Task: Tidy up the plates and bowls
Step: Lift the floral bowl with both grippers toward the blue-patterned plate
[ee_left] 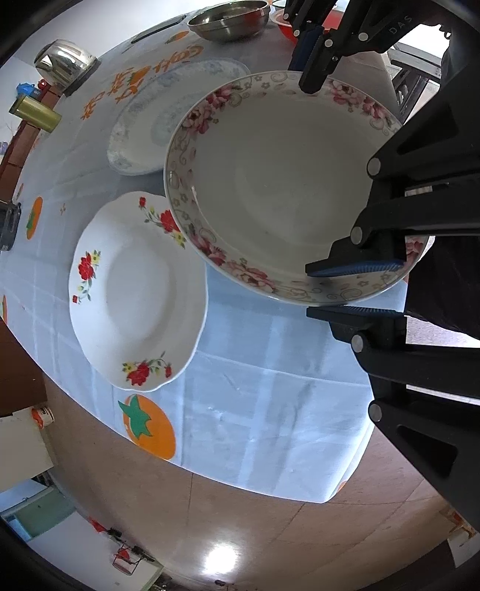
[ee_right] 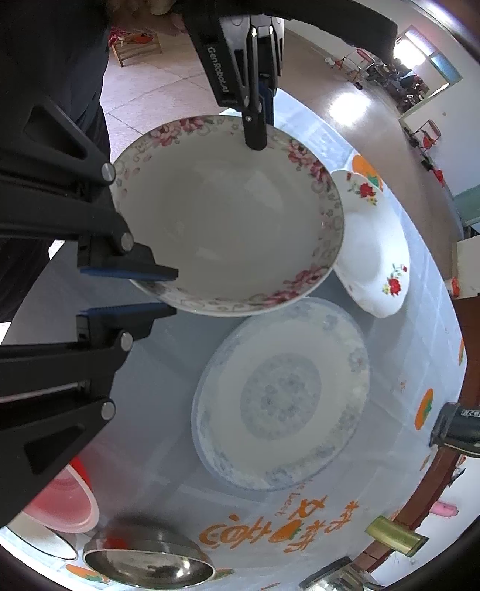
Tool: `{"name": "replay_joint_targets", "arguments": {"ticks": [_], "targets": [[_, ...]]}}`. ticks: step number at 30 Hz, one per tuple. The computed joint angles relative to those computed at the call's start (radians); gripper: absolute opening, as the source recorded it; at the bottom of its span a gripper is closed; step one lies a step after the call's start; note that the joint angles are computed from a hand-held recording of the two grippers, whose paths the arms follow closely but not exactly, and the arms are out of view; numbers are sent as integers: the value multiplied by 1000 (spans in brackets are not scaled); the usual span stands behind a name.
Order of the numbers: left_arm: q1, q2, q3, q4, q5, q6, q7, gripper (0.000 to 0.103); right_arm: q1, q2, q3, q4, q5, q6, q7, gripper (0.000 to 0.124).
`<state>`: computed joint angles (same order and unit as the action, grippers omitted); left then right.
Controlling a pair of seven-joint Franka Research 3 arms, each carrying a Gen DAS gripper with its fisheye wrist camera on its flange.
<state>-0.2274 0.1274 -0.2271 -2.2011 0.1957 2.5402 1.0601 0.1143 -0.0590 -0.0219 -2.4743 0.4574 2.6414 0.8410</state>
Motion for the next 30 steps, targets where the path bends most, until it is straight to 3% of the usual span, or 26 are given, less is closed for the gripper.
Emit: {"name": "replay_joint_targets", "arguments": {"ticks": [30], "targets": [[-18, 56, -2, 83, 60, 32, 4, 16, -31, -36, -25, 14, 8, 3, -7, 12]]}}
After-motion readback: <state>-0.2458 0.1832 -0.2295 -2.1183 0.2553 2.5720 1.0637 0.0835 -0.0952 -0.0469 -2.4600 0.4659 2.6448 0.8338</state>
